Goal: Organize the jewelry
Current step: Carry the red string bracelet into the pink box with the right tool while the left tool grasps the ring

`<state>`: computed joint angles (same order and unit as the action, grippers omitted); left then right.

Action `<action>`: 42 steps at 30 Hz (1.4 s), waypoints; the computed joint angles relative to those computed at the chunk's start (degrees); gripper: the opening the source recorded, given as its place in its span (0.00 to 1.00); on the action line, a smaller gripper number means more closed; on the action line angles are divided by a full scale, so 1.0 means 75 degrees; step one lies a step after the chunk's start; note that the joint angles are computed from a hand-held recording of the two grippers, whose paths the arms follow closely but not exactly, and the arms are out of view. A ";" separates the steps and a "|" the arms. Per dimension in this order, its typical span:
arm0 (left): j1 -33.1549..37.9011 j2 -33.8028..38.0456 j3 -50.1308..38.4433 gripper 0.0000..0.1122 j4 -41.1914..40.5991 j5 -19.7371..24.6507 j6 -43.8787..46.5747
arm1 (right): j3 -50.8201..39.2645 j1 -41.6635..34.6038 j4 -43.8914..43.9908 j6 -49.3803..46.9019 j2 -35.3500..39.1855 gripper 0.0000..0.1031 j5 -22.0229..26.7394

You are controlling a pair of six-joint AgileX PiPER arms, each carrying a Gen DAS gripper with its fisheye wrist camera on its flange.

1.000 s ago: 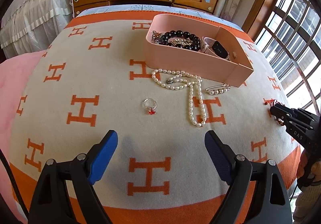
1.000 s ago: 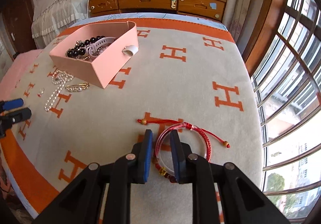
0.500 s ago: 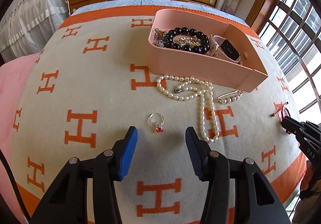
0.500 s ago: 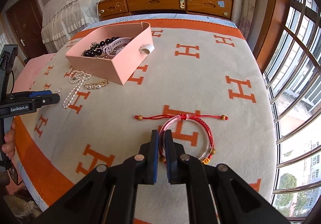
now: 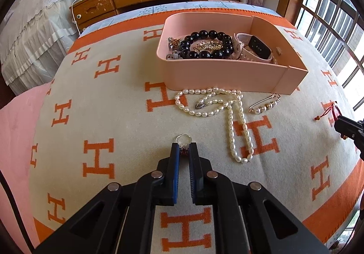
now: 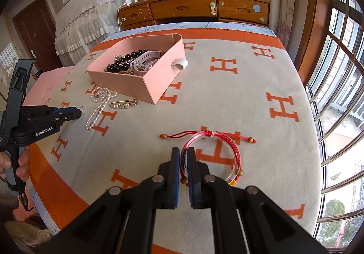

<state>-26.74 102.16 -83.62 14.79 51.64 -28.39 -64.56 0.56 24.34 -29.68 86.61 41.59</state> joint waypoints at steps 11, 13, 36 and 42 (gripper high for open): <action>-0.0018 -0.0549 -0.0651 0.05 -0.0287 0.0235 0.0313 | -0.0827 -0.0062 0.0865 -0.0453 -0.0260 0.06 0.0468; -0.0067 -0.0536 -0.1074 0.05 -0.0218 0.0378 0.0472 | -0.1251 -0.0065 0.1135 -0.0533 -0.0173 0.06 0.0610; 0.0750 0.2763 -0.5413 0.19 -0.3381 0.1333 0.2460 | -0.6793 0.0282 0.2311 0.1484 0.3740 0.06 0.2608; 0.1023 0.1898 -0.4026 0.41 -0.3656 0.0544 0.2478 | -0.6980 0.0418 0.2268 0.1575 0.4016 0.06 0.2777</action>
<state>-19.07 116.39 -113.82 -12.63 55.72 -9.81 -116.91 3.69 41.35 -17.87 116.72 62.41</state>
